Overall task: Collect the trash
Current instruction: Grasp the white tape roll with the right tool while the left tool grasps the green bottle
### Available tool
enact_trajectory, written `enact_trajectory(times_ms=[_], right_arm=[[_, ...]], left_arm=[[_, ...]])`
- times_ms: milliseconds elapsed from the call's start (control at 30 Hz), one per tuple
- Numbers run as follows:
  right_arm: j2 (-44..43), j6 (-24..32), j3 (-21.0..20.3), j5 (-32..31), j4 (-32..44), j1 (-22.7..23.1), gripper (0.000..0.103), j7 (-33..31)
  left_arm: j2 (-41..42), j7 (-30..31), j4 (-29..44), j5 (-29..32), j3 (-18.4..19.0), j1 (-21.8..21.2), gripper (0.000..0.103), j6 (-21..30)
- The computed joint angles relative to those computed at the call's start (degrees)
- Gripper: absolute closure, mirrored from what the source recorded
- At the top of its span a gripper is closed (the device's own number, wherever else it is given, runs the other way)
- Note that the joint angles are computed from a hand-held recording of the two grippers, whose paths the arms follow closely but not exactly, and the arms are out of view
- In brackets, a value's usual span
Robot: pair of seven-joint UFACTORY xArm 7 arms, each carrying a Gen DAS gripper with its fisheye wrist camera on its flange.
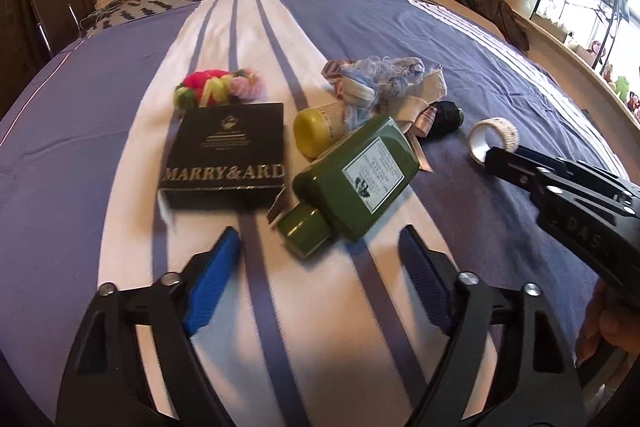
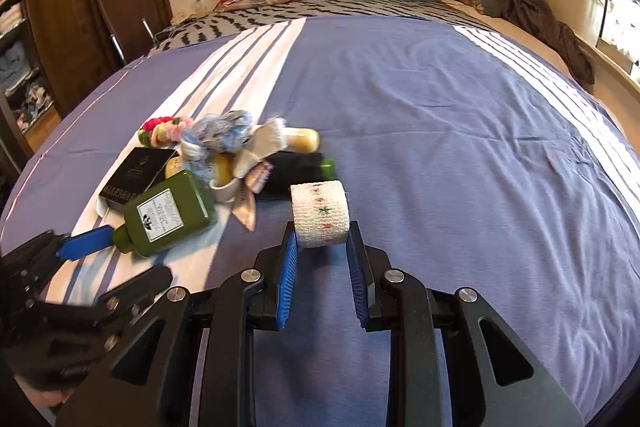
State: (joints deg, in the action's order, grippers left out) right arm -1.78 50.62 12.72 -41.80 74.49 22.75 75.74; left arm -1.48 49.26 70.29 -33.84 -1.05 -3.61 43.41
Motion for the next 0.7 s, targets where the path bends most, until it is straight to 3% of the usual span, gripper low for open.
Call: enact_trajectory(times_ms=[133,467,500,700], right_arm=[[-2.08,-0.39,0.04,-0.19,-1.94,-0.63,0.078,0.22],[-4.47,-1.43,1.51,-0.19,-4.22,-2.1,0.078,1.2],[-4.63,-1.37,1.72,-0.21,-4.29,-2.13,0.078,1.33],[-5.51,-1.22,3.04,0.01,-4.67,-1.73,0.078,1.73]], left_arm=[[1.08,0.12,1.62,-0.2,-0.34,-0.13,0.054,0.89],[-1.13,2.73,-0.81,-2.26,-0.13,-0.23,0.07,0.23],[-1.41,2.97,-1.02,-2.32,0.04,-0.25,0.084,0.56],[-4.42,3.64,-3.95,-2.6,1.35,-0.35,0.084,1.1]])
